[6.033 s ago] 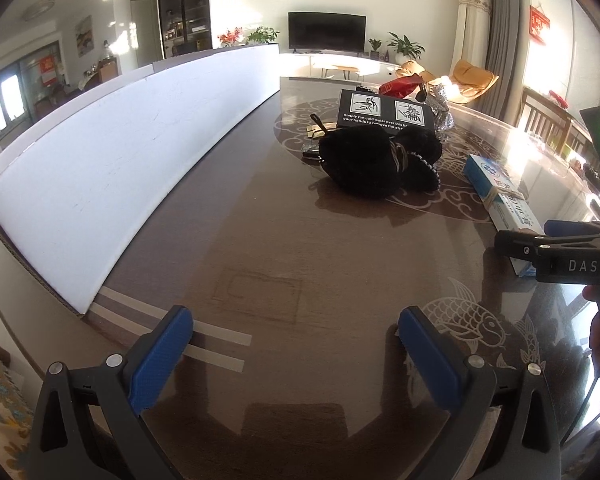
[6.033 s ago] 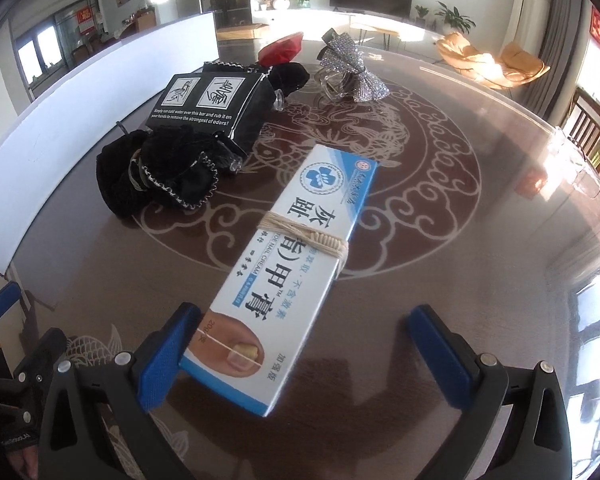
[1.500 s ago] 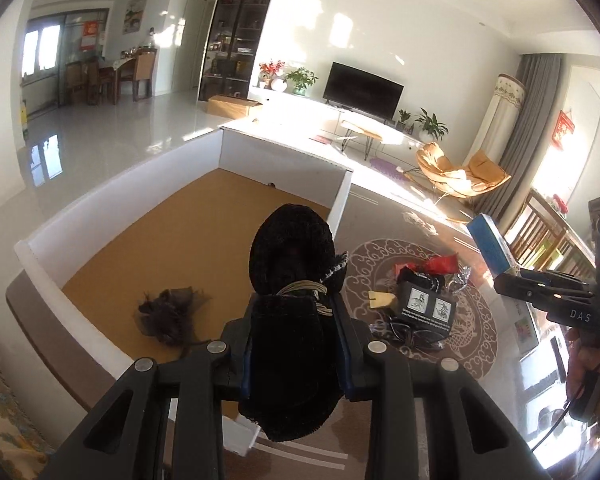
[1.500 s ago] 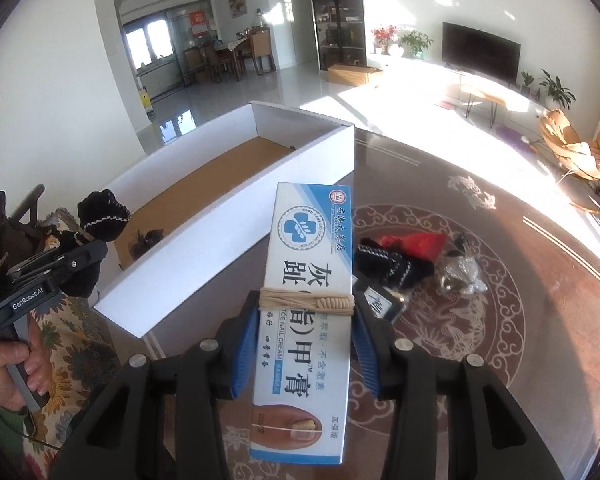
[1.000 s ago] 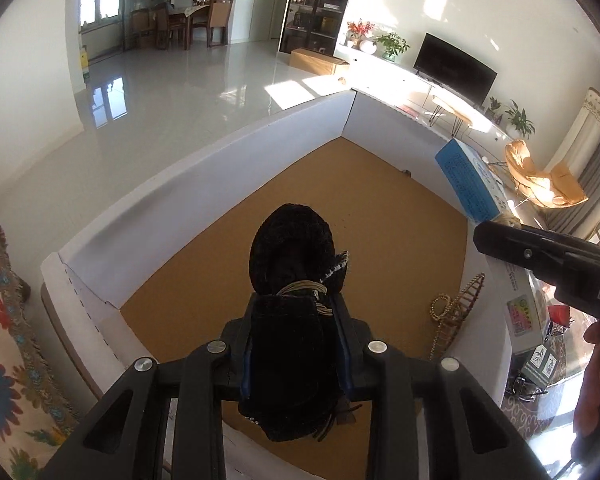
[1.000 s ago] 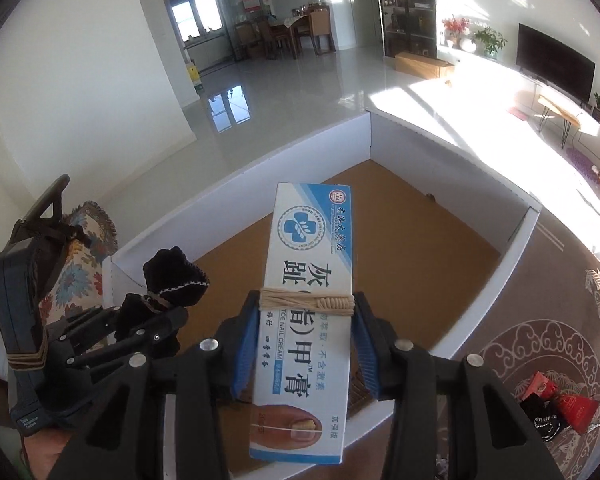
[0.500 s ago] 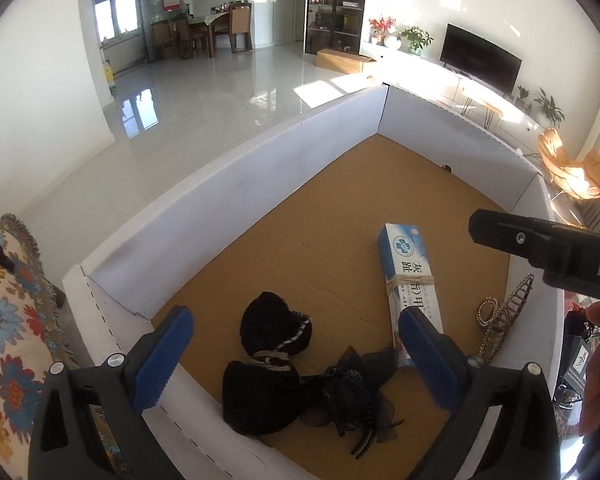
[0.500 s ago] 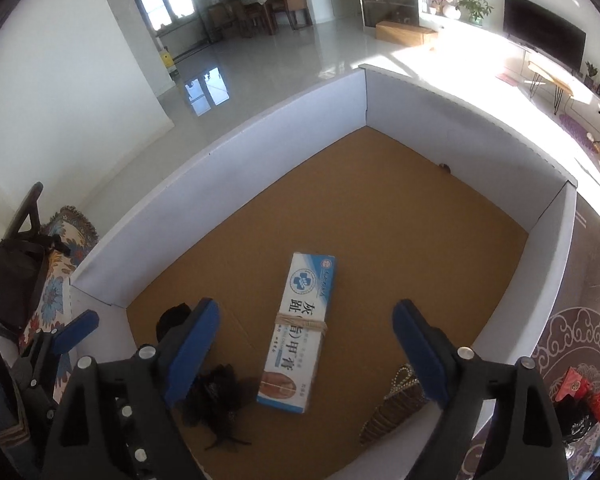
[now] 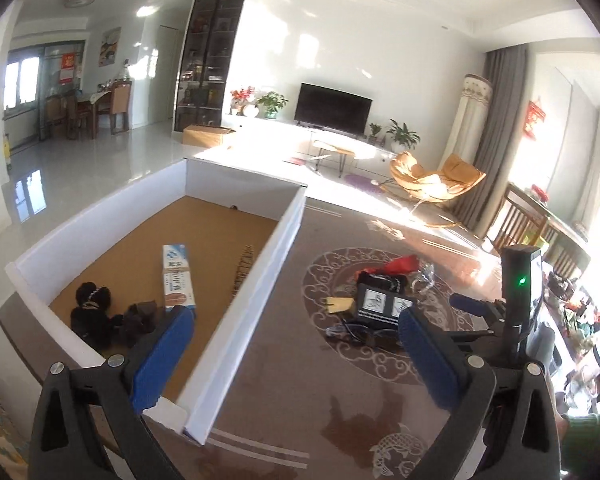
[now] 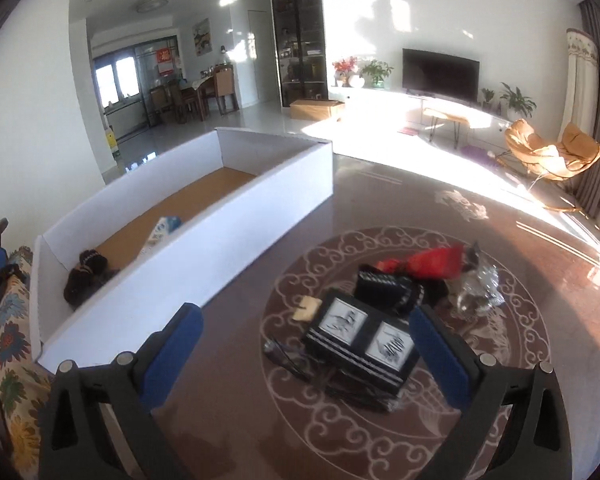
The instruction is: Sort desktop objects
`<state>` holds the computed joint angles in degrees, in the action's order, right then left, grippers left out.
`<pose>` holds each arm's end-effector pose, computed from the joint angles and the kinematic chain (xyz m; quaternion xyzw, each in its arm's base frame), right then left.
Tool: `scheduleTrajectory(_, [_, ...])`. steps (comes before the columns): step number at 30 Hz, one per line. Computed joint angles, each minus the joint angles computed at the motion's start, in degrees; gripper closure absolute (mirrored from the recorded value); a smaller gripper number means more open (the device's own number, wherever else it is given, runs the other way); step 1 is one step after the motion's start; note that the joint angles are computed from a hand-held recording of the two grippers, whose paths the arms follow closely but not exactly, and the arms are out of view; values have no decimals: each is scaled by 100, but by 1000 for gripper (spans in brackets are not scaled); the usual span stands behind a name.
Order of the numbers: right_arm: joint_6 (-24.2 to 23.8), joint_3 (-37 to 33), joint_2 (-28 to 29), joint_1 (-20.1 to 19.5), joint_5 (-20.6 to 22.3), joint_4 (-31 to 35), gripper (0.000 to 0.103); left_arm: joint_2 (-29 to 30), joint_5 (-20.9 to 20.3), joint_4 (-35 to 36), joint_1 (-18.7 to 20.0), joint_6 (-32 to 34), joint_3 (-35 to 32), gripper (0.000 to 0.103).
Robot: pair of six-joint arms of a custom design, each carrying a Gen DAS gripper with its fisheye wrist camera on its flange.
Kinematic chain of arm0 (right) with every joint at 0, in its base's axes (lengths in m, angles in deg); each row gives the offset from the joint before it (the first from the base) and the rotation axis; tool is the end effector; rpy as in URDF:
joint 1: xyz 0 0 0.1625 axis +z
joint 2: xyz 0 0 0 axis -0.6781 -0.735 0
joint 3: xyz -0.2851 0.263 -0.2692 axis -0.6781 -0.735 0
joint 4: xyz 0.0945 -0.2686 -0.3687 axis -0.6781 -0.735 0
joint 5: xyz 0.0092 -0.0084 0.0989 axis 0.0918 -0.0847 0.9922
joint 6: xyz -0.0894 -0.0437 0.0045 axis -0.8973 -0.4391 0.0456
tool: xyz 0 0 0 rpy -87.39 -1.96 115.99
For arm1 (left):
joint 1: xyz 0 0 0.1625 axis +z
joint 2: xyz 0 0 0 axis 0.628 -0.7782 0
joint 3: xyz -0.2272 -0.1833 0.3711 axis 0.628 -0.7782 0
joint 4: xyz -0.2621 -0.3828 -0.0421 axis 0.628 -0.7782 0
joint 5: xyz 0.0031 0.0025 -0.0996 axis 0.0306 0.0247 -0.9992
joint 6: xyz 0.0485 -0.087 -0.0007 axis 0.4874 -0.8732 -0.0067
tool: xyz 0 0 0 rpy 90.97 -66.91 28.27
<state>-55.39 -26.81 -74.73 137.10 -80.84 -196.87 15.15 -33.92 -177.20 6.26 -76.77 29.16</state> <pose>0.1818 -0.8998 0.2719 0.4088 -0.8546 0.2396 0.2126 -0.3837 -0.7038 0.1378 0.0410 0.8086 -0.4990 0.3090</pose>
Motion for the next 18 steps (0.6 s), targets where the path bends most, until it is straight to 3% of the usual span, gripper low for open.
scheduleTrajectory(5, [-463,745,-525,-458,-692,-401,0,560,-645,1013,35,-480,-386,0])
scheduleTrajectory(7, [-560,998,-689,-576,-784,-524,0,749,-720,1675,123,-963,-567,0])
scheduleTrajectory(11, [-574,1226,-807,-679,-842,-635,0,947,-914,2319,287,-1682,-671,0])
scheduleTrajectory(18, [-430,1259,-760,-697,-914,-612,0,969,-767,2729,398,-2135,-568,0])
